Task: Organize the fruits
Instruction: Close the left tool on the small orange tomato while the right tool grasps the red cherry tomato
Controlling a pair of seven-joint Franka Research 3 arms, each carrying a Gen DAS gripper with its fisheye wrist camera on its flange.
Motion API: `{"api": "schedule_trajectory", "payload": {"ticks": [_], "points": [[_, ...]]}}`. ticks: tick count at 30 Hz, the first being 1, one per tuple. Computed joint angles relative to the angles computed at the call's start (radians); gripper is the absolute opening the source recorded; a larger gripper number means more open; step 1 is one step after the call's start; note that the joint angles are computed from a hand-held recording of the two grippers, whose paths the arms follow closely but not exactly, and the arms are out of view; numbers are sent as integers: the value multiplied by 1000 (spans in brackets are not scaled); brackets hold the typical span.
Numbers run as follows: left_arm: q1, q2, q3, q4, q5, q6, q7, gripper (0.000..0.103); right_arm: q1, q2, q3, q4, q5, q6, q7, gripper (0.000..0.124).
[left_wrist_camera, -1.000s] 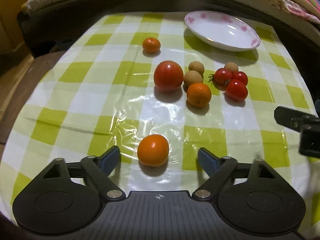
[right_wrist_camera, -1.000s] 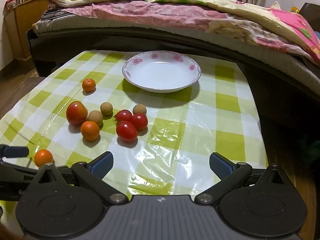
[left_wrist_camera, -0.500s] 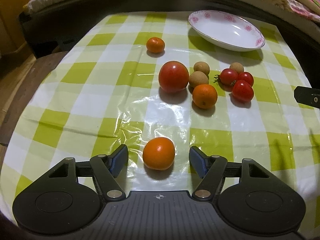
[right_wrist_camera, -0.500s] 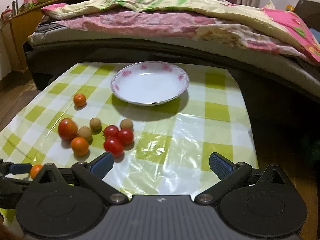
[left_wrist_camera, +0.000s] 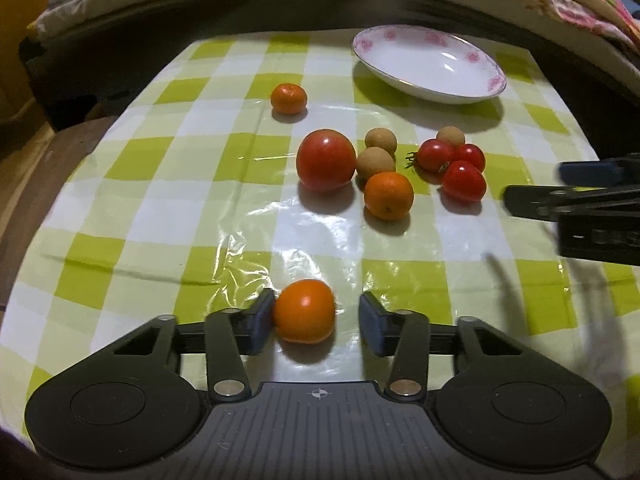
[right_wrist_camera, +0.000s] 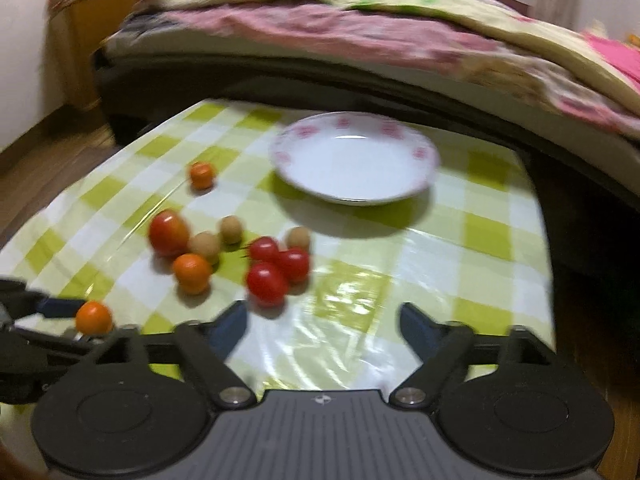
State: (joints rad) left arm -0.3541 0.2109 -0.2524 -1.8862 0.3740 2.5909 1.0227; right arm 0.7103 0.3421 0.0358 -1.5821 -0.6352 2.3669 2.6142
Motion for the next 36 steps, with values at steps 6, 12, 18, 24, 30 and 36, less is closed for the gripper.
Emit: {"api": "schedule_trajectory", "payload": {"ticks": [6, 12, 18, 24, 30, 36], "points": [[6, 5, -3, 1, -19, 20, 22, 42, -37, 77, 8, 66, 126, 72, -127, 53], [4, 15, 0, 1, -8, 46, 30, 45, -39, 150, -5, 141, 234, 95, -241, 44], [-1, 9, 5, -12, 13, 59, 23, 48, -12, 181, -29, 181, 273, 67, -311, 33], [0, -6, 0, -26, 13, 54, 38, 43, -13, 165, -35, 159, 305, 82, -314, 33], [3, -8, -7, -20, -7, 35, 61, 40, -6, 146, -40, 136, 296, 85, -304, 32], [13, 1, -20, -2, -77, 24, 96, 40, -7, 125, -38, 110, 290, 100, -284, 32]]}}
